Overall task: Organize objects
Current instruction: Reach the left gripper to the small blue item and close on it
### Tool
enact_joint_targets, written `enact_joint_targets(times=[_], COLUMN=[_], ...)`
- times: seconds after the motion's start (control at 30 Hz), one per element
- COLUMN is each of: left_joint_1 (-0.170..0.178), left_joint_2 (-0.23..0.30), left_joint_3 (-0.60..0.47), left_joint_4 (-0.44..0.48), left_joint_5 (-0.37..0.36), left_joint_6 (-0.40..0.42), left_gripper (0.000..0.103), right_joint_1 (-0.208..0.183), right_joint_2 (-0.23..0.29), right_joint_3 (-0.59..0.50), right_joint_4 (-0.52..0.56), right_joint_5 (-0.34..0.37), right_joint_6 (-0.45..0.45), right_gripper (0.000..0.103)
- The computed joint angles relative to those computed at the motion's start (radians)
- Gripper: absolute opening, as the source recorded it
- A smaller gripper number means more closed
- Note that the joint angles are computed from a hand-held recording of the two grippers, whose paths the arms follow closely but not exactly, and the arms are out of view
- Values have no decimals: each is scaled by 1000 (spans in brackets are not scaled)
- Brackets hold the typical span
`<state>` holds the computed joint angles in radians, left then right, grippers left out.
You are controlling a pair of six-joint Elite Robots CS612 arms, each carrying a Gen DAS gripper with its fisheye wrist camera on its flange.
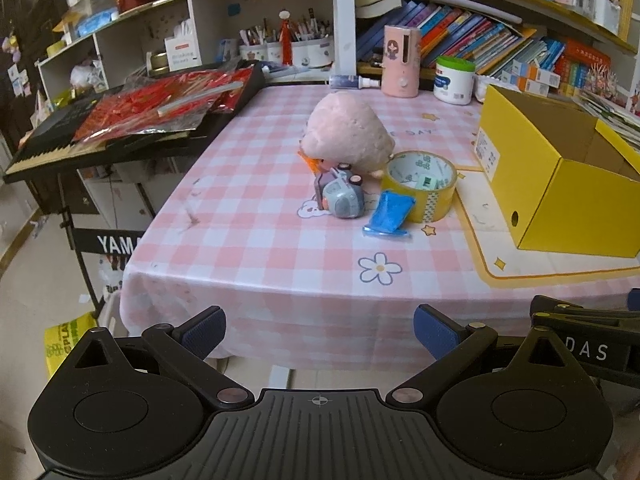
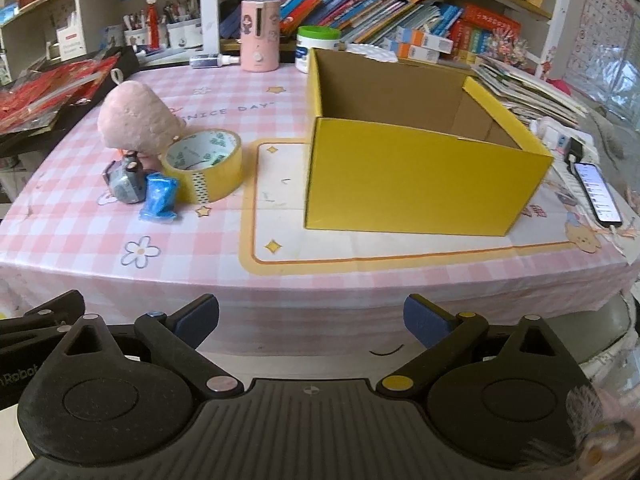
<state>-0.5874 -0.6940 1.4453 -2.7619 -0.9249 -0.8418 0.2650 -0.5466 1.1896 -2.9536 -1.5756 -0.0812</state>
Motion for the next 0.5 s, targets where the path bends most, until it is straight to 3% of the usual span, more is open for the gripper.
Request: enact_joint_targets(times=[0.03, 0.2, 0.3, 0.5], left_joint_1=[2, 8, 12, 21], left_joint_2=[1, 7, 10, 25], left_joint_3=[1, -5, -12, -38], left_joint_4=[-12, -14, -7, -12], left_joint_5=[-1, 0, 14, 40], left_joint_6=[9, 7, 3, 27], left_gripper=[101, 101, 100, 98], right_joint_1=[-1, -15, -21, -23], right_joint_2=[1, 11, 23, 57], right_joint_3=[-1, -20, -42, -111], right_joint_4=[-2, -14, -21, -27], right_joint_5=[15, 145, 212, 310], right_joint_6=[-1, -4, -3, -37], right_gripper=[94, 59, 51, 47])
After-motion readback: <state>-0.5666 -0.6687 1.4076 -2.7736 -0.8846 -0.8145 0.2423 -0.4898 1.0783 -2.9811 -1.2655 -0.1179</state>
